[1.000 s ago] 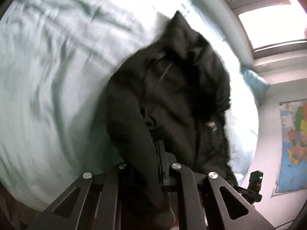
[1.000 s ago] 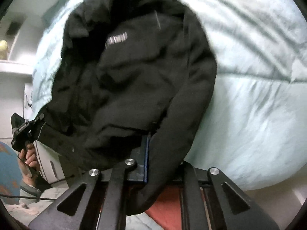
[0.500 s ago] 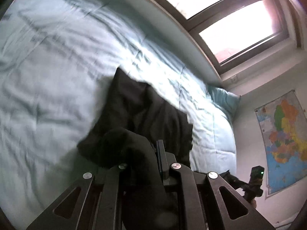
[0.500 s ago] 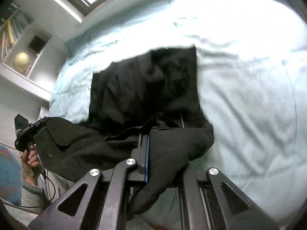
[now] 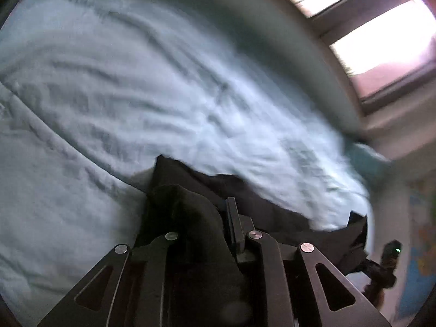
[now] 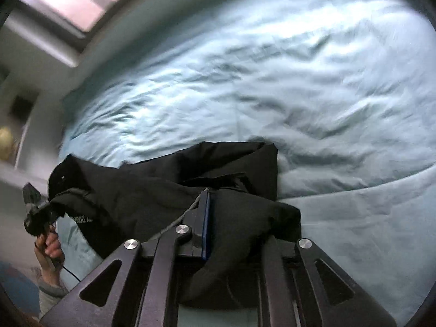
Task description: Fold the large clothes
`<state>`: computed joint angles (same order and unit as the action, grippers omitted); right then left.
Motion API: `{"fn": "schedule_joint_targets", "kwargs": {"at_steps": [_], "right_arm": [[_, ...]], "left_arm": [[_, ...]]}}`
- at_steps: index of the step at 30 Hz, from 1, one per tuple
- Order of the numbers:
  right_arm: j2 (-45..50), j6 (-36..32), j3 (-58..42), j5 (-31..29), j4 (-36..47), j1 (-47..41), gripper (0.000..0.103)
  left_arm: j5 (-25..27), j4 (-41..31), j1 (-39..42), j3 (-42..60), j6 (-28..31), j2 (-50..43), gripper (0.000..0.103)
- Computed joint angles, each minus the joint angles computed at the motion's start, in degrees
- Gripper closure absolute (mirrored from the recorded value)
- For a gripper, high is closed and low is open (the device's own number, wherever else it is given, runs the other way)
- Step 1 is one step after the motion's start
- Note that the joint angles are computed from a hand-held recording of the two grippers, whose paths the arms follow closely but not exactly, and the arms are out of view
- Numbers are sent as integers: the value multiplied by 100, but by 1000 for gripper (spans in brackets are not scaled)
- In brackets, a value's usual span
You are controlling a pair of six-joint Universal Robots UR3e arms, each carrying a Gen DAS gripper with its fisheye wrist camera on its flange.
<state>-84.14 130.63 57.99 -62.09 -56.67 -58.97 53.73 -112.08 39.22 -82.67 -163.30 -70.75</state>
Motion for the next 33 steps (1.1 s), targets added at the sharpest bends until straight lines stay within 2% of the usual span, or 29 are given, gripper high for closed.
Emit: {"fn": "schedule_joint_targets", "kwargs": {"at_steps": [2, 4, 6, 8, 11, 13, 16, 18, 19, 21, 23, 25, 27, 30, 33], "right_arm": [[435, 794, 520, -299, -955, 497, 86], [754, 1192, 926, -463, -1517, 726, 86], [985, 1412, 1180, -486, -1833, 818, 85], [1139, 1484, 1236, -441, -1909, 810, 85], [1305, 1279, 825, -380, -1420, 678, 85], [1327, 1057, 404, -301, -931, 524, 83], [1385, 492, -474, -147, 171, 200, 78], [1402, 53, -1048, -96, 887, -6, 76], [1389, -146, -1262, -87, 1173, -85, 74], [1273, -595, -1554, -134, 1608, -242, 70], [961, -878, -1328, -210, 1528, -299, 64], [512, -1158, -851, -237, 1251, -364, 47], [212, -1281, -543, -178, 1020, -461, 41], [259, -1571, -741, -23, 1231, -576, 37], [-75, -1469, 38, -107, 139, -360, 25]], "left_arm": [[256, 1132, -548, -761, -753, -335, 83], [510, 1875, -879, -1265, -1101, -626, 81], [535, 2277, -948, -1669, -1250, -698, 80], [426, 2179, -845, -1695, -1109, -716, 79], [177, 1405, -544, -1346, -486, -740, 74], [151, 572, -326, -843, 126, -803, 64], [68, -984, 121, 97, 1335, -786, 57], [-40, -2624, 678, 1020, 2539, -880, 52], [-54, -3151, 882, 1368, 2901, -918, 48], [79, -4133, 1482, 2104, 3603, -884, 41], [149, -4451, 1824, 2441, 3884, -772, 38], [281, -4094, 1787, 2365, 3715, -604, 38], [316, -3440, 1529, 1909, 3379, -426, 38], [343, -2213, 921, 1187, 2835, -182, 38], [463, -723, 224, 499, 2283, -8, 38]]}}
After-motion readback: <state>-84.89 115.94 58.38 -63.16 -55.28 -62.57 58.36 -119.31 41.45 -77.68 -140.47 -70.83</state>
